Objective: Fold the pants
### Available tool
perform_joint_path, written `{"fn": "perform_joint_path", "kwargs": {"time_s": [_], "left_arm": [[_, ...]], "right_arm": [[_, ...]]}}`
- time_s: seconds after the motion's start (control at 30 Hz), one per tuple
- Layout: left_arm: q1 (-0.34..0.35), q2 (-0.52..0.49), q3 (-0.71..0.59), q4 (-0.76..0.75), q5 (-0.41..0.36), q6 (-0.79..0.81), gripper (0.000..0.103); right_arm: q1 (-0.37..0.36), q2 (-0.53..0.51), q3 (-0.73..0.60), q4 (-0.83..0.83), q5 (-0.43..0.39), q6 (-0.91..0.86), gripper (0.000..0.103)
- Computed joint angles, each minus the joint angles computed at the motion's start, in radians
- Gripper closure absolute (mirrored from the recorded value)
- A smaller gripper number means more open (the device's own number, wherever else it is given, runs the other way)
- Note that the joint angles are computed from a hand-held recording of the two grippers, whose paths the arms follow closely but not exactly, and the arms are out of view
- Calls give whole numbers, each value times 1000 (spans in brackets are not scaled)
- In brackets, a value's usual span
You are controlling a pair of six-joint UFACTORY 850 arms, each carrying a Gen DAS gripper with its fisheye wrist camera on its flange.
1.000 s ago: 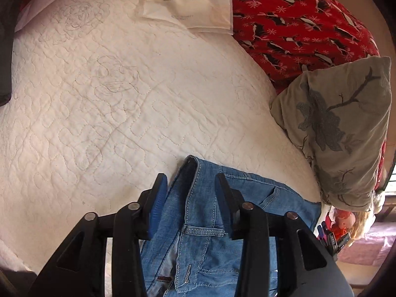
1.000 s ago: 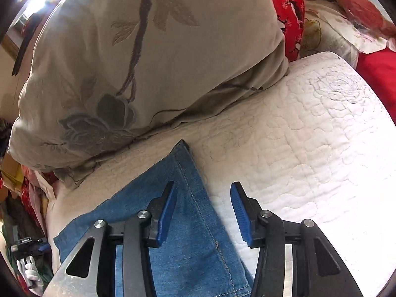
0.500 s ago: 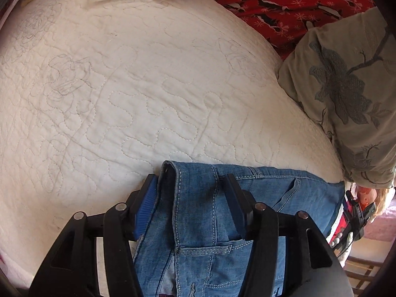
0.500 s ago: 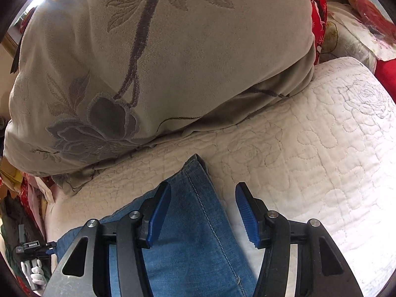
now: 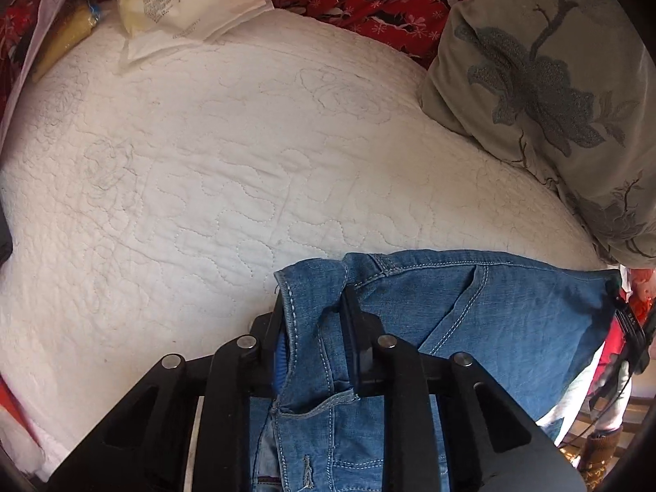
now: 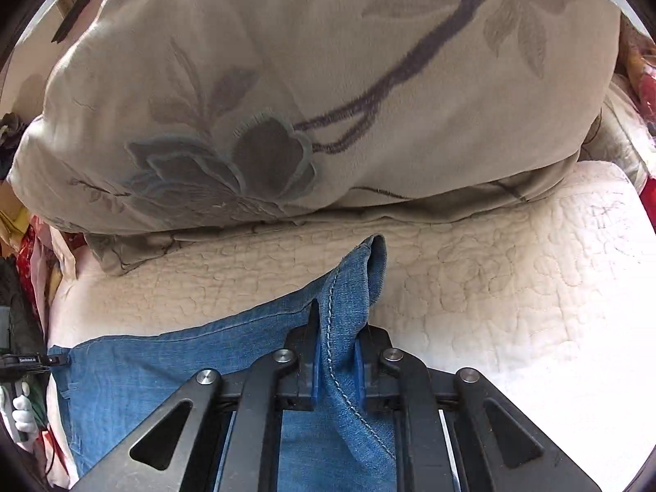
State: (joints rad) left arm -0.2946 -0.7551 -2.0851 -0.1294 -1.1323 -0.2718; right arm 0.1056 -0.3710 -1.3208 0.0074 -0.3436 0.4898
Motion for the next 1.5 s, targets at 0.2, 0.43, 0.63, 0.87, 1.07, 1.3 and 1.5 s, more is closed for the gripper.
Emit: {"fn": "perform_joint_path", "kwargs": {"time_s": [0.2,0.43,0.63,0.87,1.07,1.3,1.5], "left_arm": [[13,140,146,-33,111,9,86],[-18,335,338,11,241,-26,86],[-30,510,519,-8,351,-40,86],[-14,741,797,-160,433,24,86],[13,903,1038,-271,414,76,86],[90,953,1231,-311,330,53,86],[150,1107,1312,-374,336,80,85]], "right_arm": [[23,112,68,-91,10,81,92],[68,276,196,-162,55,193,92],[129,477,357,-279,90,356,92],[251,776,611,-509,69,692,92],[439,990,838,-676,-59,1032,87],[535,1079,972,-556,-147,1125,76],[700,1201,979,-643,-381,1338,58]]}}
